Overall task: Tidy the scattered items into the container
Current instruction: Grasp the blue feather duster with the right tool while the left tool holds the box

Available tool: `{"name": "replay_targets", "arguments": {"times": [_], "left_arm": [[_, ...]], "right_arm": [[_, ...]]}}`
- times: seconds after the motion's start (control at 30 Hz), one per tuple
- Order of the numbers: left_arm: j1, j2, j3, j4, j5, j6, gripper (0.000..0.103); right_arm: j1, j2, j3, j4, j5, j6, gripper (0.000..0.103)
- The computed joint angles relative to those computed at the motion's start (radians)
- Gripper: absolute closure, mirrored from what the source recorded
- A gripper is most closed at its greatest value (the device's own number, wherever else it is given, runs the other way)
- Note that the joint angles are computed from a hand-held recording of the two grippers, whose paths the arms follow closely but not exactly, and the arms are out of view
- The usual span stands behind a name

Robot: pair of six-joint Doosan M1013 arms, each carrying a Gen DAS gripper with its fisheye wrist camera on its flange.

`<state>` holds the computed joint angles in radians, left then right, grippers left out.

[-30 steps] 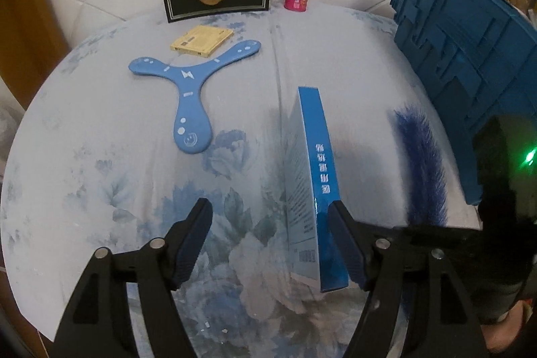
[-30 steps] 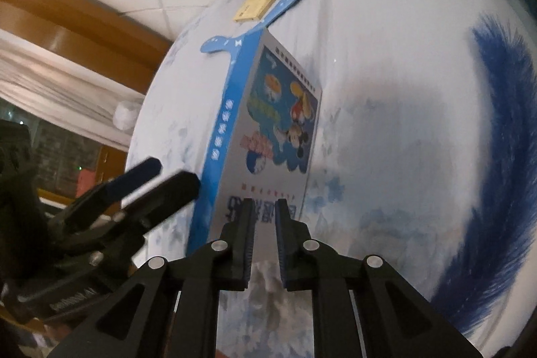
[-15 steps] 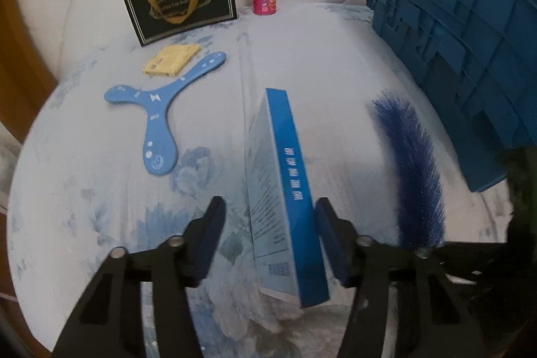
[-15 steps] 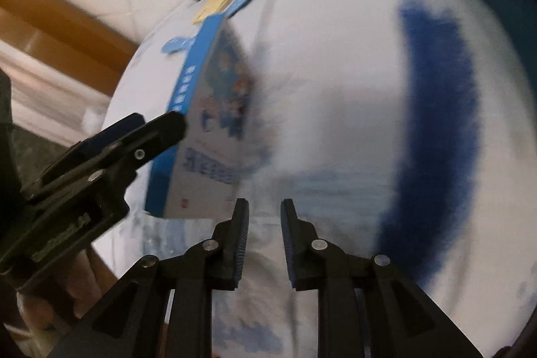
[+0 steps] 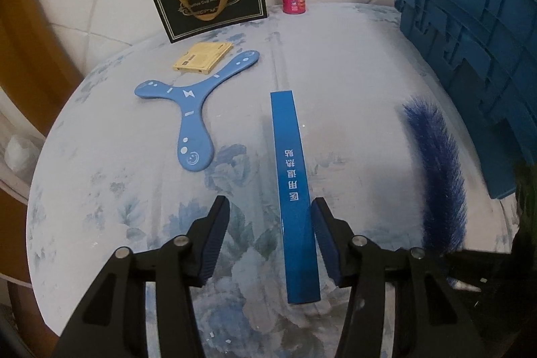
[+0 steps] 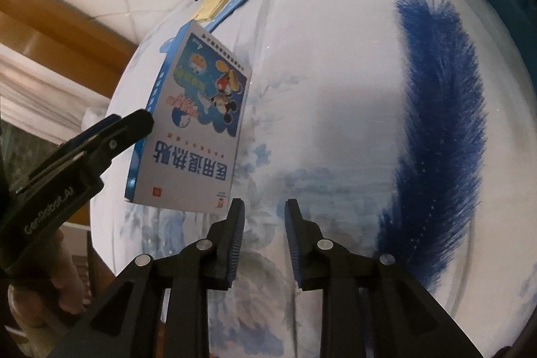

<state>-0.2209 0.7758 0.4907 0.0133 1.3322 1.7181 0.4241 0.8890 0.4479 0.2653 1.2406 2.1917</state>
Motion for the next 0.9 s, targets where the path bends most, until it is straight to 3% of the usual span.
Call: {"name": "replay_targets", "arguments": {"times": [0.07,0.17,0.23,0.3,0.47,0.57,0.67,0.77,0.8,0.83,0.9], "left_arm": [[-0.004,0.003,-0.004,0.006,0.000,-0.006,0.053],[-0.009,-0.004,0.010,0.018,-0.014,-0.010,0.053],[-0.012,-0.008,0.018,0.025,-0.023,-0.012,0.052],[-0.008,-0.004,0.011,0.017,-0.015,-0.021,0.053],[-0.007,-0.001,0.005,0.018,-0.013,-0.022,0.053],[-0.009,-0.001,0.005,0.021,-0.014,-0.020,0.053],[-0.012,-0.003,0.009,0.019,-0.018,-0.019,0.052],[-0.018,-0.005,0.014,0.036,-0.024,-0.021,0.051],[-0.021,-0.007,0.018,0.048,-0.027,-0.023,0.051],[-0.021,-0.007,0.017,0.052,-0.026,-0.027,0.050],[-0.017,-0.003,0.006,0.056,-0.016,-0.036,0.051]], "right_arm": [[0.006,0.013,-0.026,-0.024,0.025,0.013,0.078],[0.025,0.033,-0.085,-0.164,0.107,0.043,0.076],[0.040,0.036,-0.106,-0.278,0.160,0.055,0.058],[0.047,0.017,-0.079,-0.344,0.165,0.077,0.049],[0.048,-0.062,0.055,-0.432,0.114,0.144,0.049],[0.053,-0.062,0.052,-0.481,0.150,0.147,0.048],[0.047,-0.052,0.041,-0.460,0.182,0.148,0.036],[0.047,-0.030,0.015,-0.429,0.235,0.122,0.036],[0.047,-0.024,0.010,-0.421,0.254,0.111,0.041],[0.046,-0.017,0.002,-0.413,0.271,0.105,0.055],[0.043,-0.012,-0.001,-0.395,0.282,0.100,0.065]]}}
